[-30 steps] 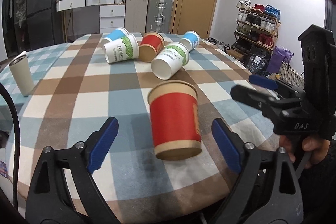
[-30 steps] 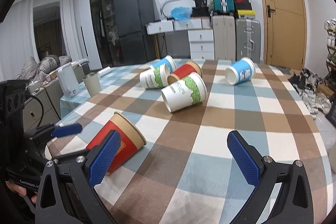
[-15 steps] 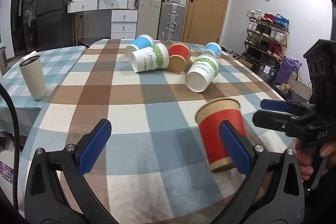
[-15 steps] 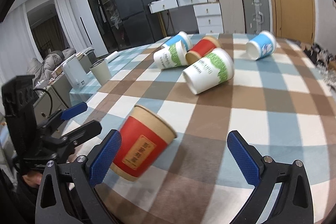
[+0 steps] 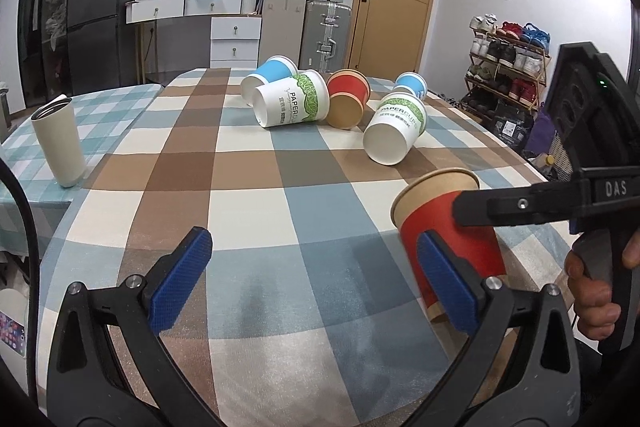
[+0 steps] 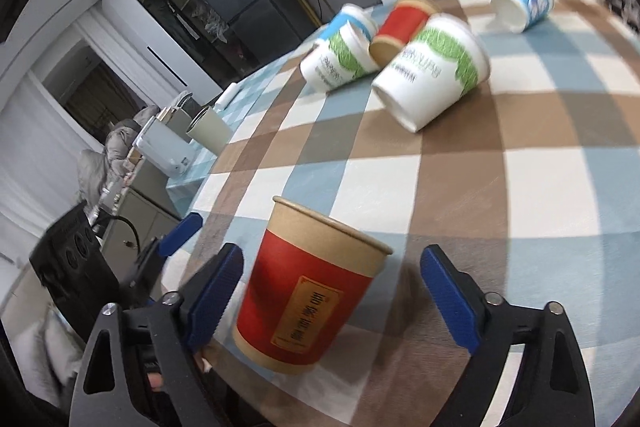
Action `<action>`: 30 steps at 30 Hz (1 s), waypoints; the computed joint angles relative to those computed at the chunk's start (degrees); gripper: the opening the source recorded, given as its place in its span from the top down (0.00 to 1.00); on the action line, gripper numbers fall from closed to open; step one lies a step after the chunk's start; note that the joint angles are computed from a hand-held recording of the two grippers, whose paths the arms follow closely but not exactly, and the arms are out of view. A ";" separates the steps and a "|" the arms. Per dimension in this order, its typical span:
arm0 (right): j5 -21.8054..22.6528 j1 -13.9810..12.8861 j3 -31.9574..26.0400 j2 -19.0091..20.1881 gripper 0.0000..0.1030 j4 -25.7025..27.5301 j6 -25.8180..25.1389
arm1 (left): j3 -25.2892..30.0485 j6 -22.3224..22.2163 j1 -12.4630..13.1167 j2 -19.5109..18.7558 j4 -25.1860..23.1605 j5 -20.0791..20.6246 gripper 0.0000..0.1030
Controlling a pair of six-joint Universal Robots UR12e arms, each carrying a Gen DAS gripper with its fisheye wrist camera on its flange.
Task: Flip cup upright
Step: 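Grasp the red cup with the right tool while the left tool releases it, then lower the upright red cup onto the table and open the right tool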
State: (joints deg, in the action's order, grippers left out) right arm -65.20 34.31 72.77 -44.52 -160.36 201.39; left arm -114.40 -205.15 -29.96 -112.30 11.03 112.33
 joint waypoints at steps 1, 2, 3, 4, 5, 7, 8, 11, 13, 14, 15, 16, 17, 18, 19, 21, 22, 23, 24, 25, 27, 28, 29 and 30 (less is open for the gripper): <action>1.14 -0.14 -0.39 0.30 0.14 0.32 0.60 | 0.00 -0.01 0.06 -0.10 0.18 -0.17 0.01; 2.10 -0.25 -0.86 0.62 0.17 0.94 1.17 | 0.08 -0.07 0.04 -0.11 0.07 -0.21 0.01; 3.19 -0.40 -1.28 0.84 0.23 1.67 1.89 | 0.11 -0.14 0.06 -0.16 0.09 -0.24 0.01; 4.43 -0.57 -1.53 1.05 0.26 1.97 2.56 | 0.11 -0.22 0.14 -0.24 0.32 -0.47 0.01; 5.23 -0.68 -1.57 1.16 0.31 1.82 2.93 | 0.04 -0.24 0.10 -0.16 0.35 -0.52 0.01; 4.93 -0.64 -1.44 1.05 0.33 1.43 2.83 | 0.04 -0.39 0.13 -0.21 0.43 -0.42 0.01; 4.42 -0.56 -1.27 0.91 0.34 0.96 2.37 | 0.11 -0.41 0.16 -0.32 0.48 -0.44 0.01; 1.44 -0.15 -0.59 0.17 0.36 -0.15 0.44 | 0.00 -0.41 0.14 -0.20 0.46 -0.37 0.01; -3.51 0.64 -0.04 -0.39 0.36 -1.96 -2.25 | 0.01 -0.27 0.10 -0.22 0.42 -0.06 0.01; -7.38 1.32 0.30 -0.70 0.36 -3.43 -4.62 | 0.04 -0.15 0.11 -0.28 0.41 -0.02 0.01; -10.04 1.82 0.50 -0.82 0.36 -4.52 -6.22 | 0.07 -0.11 0.11 -0.33 0.42 0.08 0.01; -12.58 2.32 0.66 -0.85 0.36 -5.89 -7.61 | 0.04 -0.22 0.10 -0.30 0.47 0.06 0.01; -15.78 2.96 0.83 -0.70 0.36 -8.10 -9.39 | 0.04 -0.18 0.11 -0.34 0.49 0.08 0.01; -17.44 3.29 0.80 -0.53 0.36 -9.21 -10.36 | 0.04 -0.18 0.10 -0.32 0.46 0.09 0.01; -19.13 3.62 0.66 -0.33 0.36 -10.00 -11.36 | 0.05 -0.21 0.08 -0.33 0.49 0.16 0.01; -22.32 4.36 -0.15 0.53 0.36 -11.64 -13.57 | 0.06 -0.25 0.12 -0.37 0.54 0.05 0.01; -22.95 4.55 -0.74 0.93 0.36 -11.56 -14.28 | 0.06 -0.28 0.07 -0.33 0.40 0.15 0.01; -23.43 4.74 -1.25 1.33 0.36 -11.63 -15.10 | 0.08 -0.39 0.12 -0.40 0.47 0.14 0.01; -23.65 4.80 -1.56 1.62 0.36 -11.88 -15.55 | 0.08 -0.40 0.12 -0.41 0.53 0.07 0.01; -23.95 4.87 -1.66 1.78 0.36 -12.17 -15.84 | 0.09 -0.46 0.09 -0.38 0.48 0.12 0.01; -25.23 5.23 -2.53 2.46 0.36 -12.27 -16.50 | 0.08 -0.36 0.03 -0.33 0.42 0.25 0.01; -25.50 5.36 -2.75 2.66 0.36 -12.44 -16.92 | 0.08 -0.34 0.06 -0.35 0.47 0.18 0.01; -25.56 5.37 -2.49 2.58 0.36 -12.86 -17.31 | 0.07 -0.36 0.05 -0.32 0.43 0.18 0.01; -25.47 5.36 -2.04 2.37 0.36 -13.32 -17.84 | 0.10 -0.36 0.06 -0.36 0.43 0.21 0.01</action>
